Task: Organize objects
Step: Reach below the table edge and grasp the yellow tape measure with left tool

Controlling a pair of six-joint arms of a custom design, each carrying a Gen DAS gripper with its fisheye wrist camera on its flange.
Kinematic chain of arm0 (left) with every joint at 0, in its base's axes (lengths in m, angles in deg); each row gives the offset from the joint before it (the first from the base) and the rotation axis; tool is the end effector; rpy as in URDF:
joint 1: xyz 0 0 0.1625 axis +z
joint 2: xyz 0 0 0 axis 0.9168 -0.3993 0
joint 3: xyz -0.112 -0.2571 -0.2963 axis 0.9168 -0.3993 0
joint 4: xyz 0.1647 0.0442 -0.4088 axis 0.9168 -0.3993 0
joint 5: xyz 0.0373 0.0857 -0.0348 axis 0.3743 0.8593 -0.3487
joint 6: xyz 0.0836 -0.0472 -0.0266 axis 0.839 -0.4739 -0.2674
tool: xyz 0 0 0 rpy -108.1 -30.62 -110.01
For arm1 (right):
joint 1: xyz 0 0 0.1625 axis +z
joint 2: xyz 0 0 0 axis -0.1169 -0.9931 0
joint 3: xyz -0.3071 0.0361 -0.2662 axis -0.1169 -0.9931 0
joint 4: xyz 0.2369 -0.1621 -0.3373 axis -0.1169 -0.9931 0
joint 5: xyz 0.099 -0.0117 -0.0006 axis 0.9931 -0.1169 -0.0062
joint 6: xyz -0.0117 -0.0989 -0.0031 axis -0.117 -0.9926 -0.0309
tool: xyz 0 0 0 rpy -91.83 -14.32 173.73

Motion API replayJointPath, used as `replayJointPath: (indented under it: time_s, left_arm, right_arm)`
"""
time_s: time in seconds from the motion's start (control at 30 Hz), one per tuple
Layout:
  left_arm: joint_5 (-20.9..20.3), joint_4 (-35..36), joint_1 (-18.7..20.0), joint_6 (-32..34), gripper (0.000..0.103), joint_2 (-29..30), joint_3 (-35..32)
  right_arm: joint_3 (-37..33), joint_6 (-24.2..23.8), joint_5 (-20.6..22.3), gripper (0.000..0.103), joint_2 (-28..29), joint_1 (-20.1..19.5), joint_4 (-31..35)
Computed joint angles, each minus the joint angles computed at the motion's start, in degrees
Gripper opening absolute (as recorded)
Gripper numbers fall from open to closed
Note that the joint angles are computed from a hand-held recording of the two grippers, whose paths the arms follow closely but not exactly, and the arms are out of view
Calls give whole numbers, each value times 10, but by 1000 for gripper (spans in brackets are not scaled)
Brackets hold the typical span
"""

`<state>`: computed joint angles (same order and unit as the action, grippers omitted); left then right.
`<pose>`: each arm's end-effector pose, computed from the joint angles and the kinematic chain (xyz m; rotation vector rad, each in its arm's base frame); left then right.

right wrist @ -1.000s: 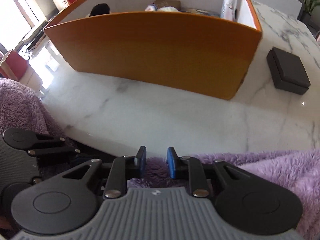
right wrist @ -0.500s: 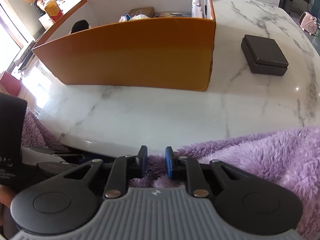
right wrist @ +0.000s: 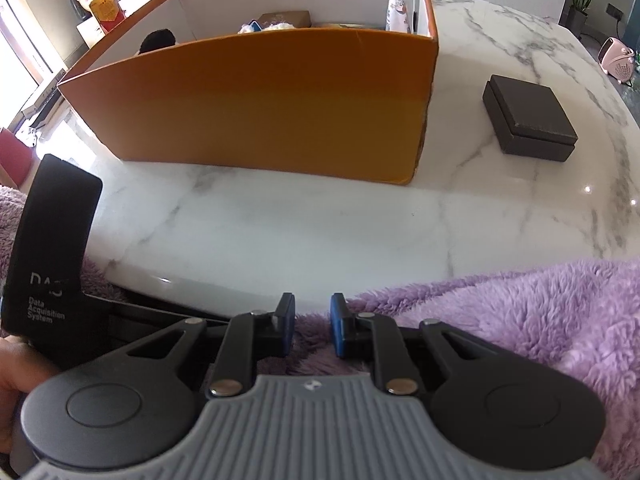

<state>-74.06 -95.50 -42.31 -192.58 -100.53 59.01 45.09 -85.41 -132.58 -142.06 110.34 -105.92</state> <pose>-0.3719 -0.3715 0.0000 -0.9232 2.4845 -0.7676 0.1622 -0.3793 0.3211 0.2982 -2.3846 0.5255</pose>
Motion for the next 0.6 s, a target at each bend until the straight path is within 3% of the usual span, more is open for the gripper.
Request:
replayJointPath:
  time_s: [0.33,0.6]
  left_arm:
    - [9,94,-48,-35,60,-16,-17]
    - [32,180,-88,-34,60,-40,-46]
  right_arm:
    - [1,3,14,20,-17,4,-4]
    - [-20,18,-38,32,-33,28,3]
